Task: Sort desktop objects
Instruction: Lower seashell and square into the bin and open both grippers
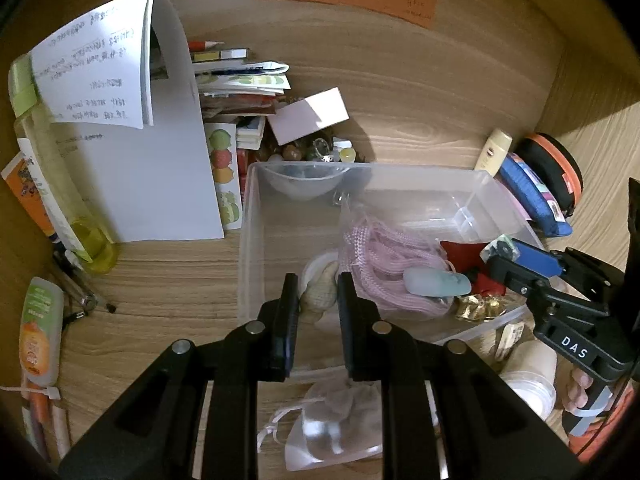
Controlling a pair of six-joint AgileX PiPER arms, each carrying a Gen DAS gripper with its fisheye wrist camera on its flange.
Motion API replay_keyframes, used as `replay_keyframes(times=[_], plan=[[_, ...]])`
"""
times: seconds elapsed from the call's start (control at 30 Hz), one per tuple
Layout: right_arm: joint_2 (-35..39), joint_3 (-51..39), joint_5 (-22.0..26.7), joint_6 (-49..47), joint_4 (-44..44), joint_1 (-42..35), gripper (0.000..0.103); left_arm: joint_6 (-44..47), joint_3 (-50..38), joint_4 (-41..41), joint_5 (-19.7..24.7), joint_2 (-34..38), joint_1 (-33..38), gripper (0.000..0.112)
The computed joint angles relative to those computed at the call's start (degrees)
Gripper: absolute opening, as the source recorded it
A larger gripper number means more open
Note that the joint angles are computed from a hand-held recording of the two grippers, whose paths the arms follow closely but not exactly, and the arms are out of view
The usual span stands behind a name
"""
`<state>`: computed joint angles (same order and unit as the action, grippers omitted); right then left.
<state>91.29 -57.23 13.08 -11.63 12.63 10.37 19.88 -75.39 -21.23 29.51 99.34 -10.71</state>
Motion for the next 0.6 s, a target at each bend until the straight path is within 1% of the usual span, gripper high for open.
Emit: replay_keyframes(times=[0.07, 0.27, 0.3, 0.37, 0.43, 0.5, 0.57, 0.6], plan=[[0.2, -0.2, 0.3, -0.3, 0.1, 0.1, 0.032, -0.8, 0.0, 0.9, -0.1, -0.1, -0.2, 0.018], [-0.9, 0.5, -0.9, 5.9, -6.4, 1.4, 0.032, -1.2, -0.6, 1.6, 1.1, -0.2, -0.3, 0.018], [-1.0, 0.5, -0.8, 5.1, -5.6, 1.5, 0.032, -1.3, -0.5, 1.8, 1.2, -0.4, -0.3, 0.019], [-1.2, 0.5, -0.6, 6.4, -6.9, 1.7, 0.032, -1.6, -0.2, 2.3, 1.2, -0.9, -0.4, 0.022], [-1.7, 0.6, -0.3, 8.1, -8.7, 2.1, 0.032, -2.2, 0.6, 3.1, 0.7, -1.8, -0.6, 0.034], [-2.5, 0.9, -0.1, 9.4, -10.0, 2.3, 0.032, -2.4, 1.6, 3.5, -0.1, -3.1, -0.7, 0.041], [-3.5, 1.3, -0.1, 11.1, -11.8, 2.5, 0.036, -2.7, 2.7, 4.0, -0.9, -4.5, -0.7, 0.048], [-4.1, 1.7, -0.2, 13.0, -13.7, 2.7, 0.041, -3.0, 3.3, 4.5, -1.3, -5.2, -0.8, 0.051]])
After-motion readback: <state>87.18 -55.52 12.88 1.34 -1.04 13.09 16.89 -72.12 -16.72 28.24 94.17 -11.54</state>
